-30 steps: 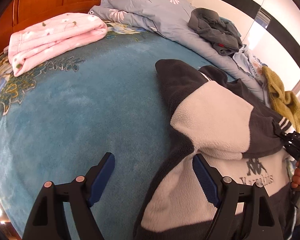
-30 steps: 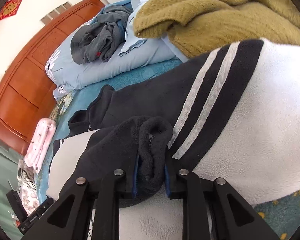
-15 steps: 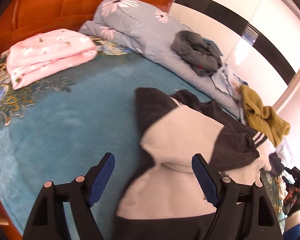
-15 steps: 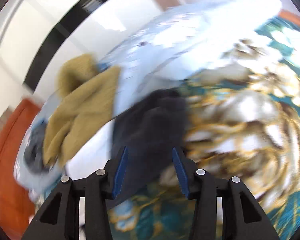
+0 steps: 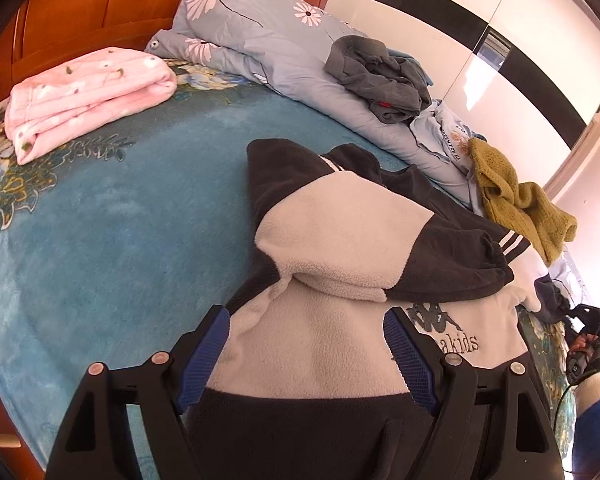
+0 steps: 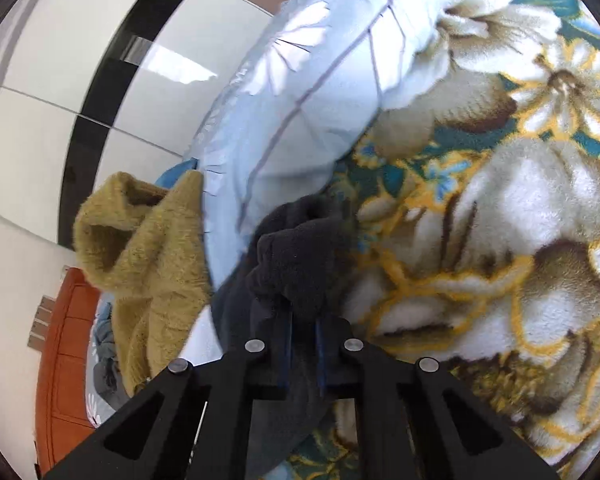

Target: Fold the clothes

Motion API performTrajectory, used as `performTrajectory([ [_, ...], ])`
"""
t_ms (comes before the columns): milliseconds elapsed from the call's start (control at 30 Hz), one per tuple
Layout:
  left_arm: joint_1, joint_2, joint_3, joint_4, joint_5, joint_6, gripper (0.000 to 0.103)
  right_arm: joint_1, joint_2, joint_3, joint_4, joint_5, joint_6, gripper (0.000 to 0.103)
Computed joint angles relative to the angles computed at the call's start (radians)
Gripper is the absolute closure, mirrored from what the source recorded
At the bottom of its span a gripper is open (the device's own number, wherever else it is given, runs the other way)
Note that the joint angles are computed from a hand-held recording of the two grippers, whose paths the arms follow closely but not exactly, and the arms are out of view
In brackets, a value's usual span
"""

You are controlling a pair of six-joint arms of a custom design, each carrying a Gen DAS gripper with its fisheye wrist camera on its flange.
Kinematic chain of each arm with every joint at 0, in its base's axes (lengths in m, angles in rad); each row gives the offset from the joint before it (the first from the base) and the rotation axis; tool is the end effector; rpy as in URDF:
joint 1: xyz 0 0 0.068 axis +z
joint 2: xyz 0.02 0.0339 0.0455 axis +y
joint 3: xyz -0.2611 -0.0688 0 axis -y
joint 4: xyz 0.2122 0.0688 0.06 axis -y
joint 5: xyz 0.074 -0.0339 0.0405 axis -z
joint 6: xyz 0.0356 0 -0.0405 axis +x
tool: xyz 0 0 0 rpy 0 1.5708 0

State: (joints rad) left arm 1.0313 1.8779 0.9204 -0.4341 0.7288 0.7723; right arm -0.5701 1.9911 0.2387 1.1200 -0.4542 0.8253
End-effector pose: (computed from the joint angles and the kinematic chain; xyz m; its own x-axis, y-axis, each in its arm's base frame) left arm 0.1683 0.2350 0.1244 -0.7661 -0.2663 -0.5849 -0.0621 0.9365 -0.3450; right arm 0.2043 -0.1125 0.0697 -0.2001 0.9126 -0.3566 0.4925 0.4083 0.7686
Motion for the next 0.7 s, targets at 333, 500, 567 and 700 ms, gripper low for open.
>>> performTrajectory([
  [333, 0.077, 0.099, 0.093, -0.074, 0.041, 0.017, 0.021, 0.743, -0.738, 0.269, -0.657, 0.372, -0.159, 0.094],
  [500, 0.136, 0.150, 0.169, -0.132, 0.070, 0.031, 0.021, 1.145, -0.464, 0.637, -0.739, 0.538, -0.274, 0.094],
  [567, 0.157, 0.175, 0.206, -0.157, 0.078, 0.034, 0.021, 1.258, -0.316, 0.791, -0.772, 0.578, -0.317, 0.094],
  [700, 0.193, 0.231, 0.281, -0.201, 0.087, 0.037, 0.021, 1.406, 0.029, 1.126, -0.891, 0.605, -0.363, 0.094],
])
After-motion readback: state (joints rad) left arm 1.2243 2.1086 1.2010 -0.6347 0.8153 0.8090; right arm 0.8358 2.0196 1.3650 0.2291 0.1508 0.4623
